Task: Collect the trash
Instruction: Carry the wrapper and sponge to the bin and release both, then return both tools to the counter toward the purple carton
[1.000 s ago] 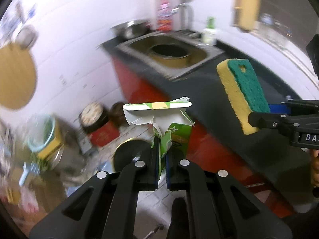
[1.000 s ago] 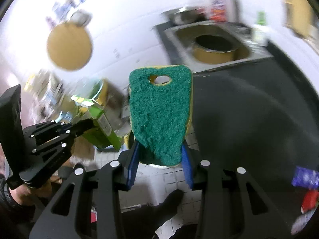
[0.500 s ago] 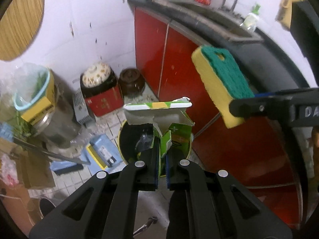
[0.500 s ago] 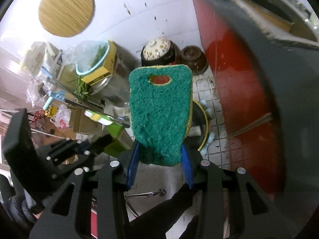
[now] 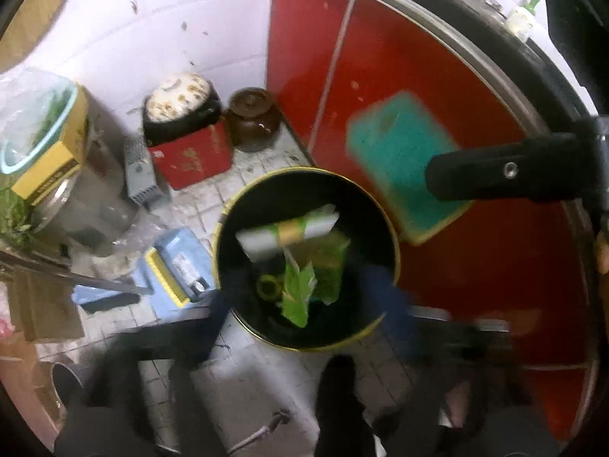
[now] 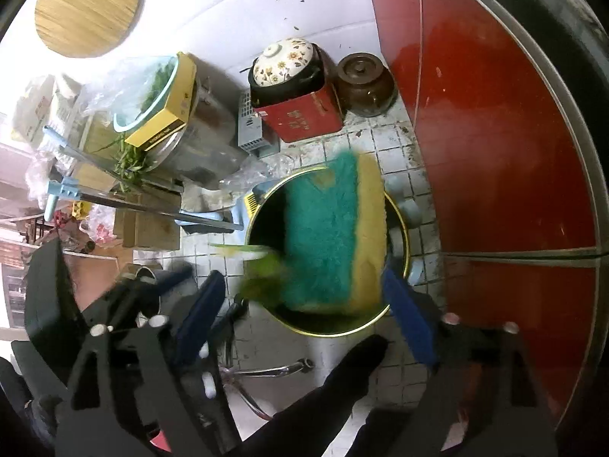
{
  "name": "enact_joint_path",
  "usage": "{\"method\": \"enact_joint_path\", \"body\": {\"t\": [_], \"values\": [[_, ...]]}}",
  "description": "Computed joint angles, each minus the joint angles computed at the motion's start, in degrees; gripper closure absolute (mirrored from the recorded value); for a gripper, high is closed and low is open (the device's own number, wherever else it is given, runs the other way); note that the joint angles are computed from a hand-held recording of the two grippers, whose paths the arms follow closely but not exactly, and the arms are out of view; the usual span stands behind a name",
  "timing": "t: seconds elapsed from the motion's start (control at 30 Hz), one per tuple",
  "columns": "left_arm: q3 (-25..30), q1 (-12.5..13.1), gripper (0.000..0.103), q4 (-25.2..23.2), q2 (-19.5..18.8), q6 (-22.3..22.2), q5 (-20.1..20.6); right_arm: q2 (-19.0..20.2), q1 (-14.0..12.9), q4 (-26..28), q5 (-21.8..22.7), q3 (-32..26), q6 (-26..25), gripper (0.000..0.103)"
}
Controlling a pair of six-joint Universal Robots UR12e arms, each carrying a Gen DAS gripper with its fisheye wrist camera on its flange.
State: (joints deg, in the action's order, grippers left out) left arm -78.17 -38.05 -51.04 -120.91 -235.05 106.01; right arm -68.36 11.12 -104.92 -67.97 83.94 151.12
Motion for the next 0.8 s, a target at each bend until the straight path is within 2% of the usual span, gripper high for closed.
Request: {"method": "enact_joint_path", "body": {"t": [0.03,0.2,0.37,0.5,0.6,0.67,0.73,0.8], "values": [[-0.47,-0.13,0.022,1.16,0.16,-0.04,0.93,0.24,-0.04,0.50,0.05,-0.20,-0.07,0.020],[-0.74,0.01,0.022,1.33,0.61,-0.18,0.23,0.03,-0.41,1.48,0.11,-0.04,-0.82,0.020],[0.42,-0.62,0.022,-0.43,1.00,0.60,1.28,-1.59,-1.58,2.20,1.21,0.42,-0.74,0.019],[3.26,-1.52,0.022,-3.46,0.80,2.55,3.17,-4.39,-3.66,2.15,2.77,1.04,-0.93,0.017],[9.22,-2.59,0.013,-9.04,-0.38,4.96,4.99,-7.82,-5.73,-0.62,2.66,2.66,-1.30,0.013],[13.33,-3.42,0.009,-10.93,-1.61,7.18,6.45,-10.35,-7.67,-2.67,2.74,3.86,-1.44,0.012],[19.50,-4.68,0.007,-13.26,-3.97,10.67,8.67,-13.35,-10.65,-4.56,3.63,5.13,-0.93,0.010],[25.66,-5.62,0.007,-14.87,-6.64,14.03,9.22,-15.85,-13.41,-6.50,3.81,6.32,-0.17,0.010]]}}
